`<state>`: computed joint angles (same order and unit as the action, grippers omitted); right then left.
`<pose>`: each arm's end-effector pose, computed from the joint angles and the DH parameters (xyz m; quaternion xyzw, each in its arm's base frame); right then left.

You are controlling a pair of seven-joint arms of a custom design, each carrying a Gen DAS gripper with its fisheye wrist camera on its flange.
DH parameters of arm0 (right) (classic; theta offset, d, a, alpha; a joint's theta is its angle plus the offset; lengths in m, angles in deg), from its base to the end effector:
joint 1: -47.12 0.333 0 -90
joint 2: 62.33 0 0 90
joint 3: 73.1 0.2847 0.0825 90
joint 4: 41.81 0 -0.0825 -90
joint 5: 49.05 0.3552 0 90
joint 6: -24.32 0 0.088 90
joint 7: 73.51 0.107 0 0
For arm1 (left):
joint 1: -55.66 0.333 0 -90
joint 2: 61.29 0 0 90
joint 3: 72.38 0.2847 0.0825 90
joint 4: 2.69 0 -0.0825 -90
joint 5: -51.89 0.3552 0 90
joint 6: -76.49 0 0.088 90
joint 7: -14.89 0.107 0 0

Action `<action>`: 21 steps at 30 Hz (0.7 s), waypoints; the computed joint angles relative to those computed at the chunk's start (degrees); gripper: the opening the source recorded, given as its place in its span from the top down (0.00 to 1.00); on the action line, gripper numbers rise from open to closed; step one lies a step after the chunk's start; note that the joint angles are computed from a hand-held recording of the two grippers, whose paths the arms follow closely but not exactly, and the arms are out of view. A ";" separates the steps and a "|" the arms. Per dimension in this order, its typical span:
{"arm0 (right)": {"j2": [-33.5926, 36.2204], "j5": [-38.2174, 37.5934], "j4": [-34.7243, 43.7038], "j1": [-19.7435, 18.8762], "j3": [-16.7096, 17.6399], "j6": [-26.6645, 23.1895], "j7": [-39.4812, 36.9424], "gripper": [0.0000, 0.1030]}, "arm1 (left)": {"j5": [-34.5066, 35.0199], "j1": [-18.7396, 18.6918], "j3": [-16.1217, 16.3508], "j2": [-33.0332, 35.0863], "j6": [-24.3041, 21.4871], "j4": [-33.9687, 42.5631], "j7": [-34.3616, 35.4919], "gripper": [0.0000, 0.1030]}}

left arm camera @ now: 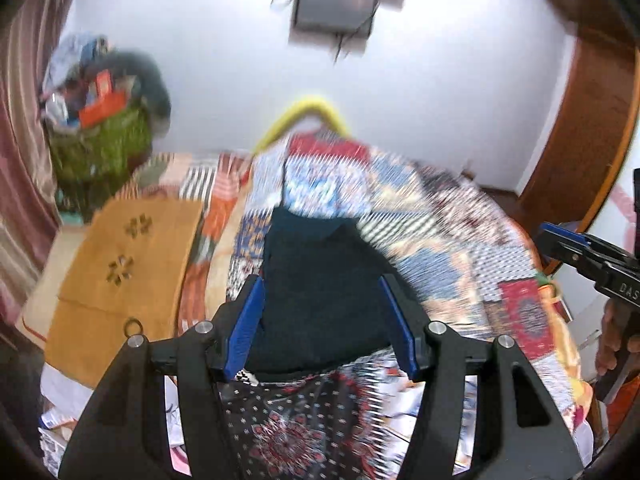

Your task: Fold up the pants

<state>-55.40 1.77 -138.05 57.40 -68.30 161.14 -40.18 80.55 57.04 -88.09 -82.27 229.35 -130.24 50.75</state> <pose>0.5919 0.1639 0.5683 -0.8174 0.3501 -0.0836 0.4498 0.4576 -0.1482 0.5838 -0.7291 0.5288 -0.3146 0.2997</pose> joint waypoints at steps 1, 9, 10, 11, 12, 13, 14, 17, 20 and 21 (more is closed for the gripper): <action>-2.82 3.10 -2.26 -0.60 0.08 -0.53 -2.24 0.61 | 1.69 0.32 -1.41 -2.39 -0.57 -0.37 -1.52 0.44; -26.02 22.72 -22.27 3.58 -7.29 -2.08 -19.75 0.61 | 11.85 2.92 -13.25 -21.90 -5.01 -5.44 -13.89 0.43; -28.65 24.83 -24.89 4.53 -7.86 -0.23 -22.07 0.61 | 12.45 3.27 -14.81 -23.84 -6.11 -5.80 -15.00 0.43; -31.64 26.95 -27.74 5.47 -8.54 1.30 -24.68 0.61 | 12.83 3.37 -16.20 -25.61 -7.06 -6.17 -16.12 0.43; -34.29 28.42 -30.28 6.30 -9.16 2.38 -26.54 0.61 | 12.95 3.27 -17.26 -27.28 -7.57 -6.75 -17.42 0.43; -35.66 29.03 -31.64 6.97 -9.72 2.92 -27.39 0.61 | 12.98 3.23 -18.20 -28.62 -7.90 -7.25 -18.72 0.43; -37.67 29.60 -33.69 7.54 -10.14 3.44 -28.35 0.61 | 12.92 3.03 -18.87 -29.81 -8.09 -7.80 -19.75 0.43; -41.83 31.51 -38.53 9.06 -9.93 7.27 -31.18 0.61 | 12.53 2.75 -20.82 -32.64 -9.64 -8.77 -21.87 0.33; -43.65 32.27 -40.87 10.45 -9.50 10.25 -31.92 0.61 | 12.50 2.81 -22.79 -35.01 -10.51 -9.80 -24.61 0.13; -44.16 33.30 -41.57 11.03 -9.25 11.73 -32.80 0.58 | 12.45 2.78 -23.16 -35.41 -10.91 -9.94 -24.99 0.10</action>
<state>-99.56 35.07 -179.62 68.43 -77.54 172.87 -72.98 93.00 59.81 -111.25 -117.67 218.44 -140.18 25.76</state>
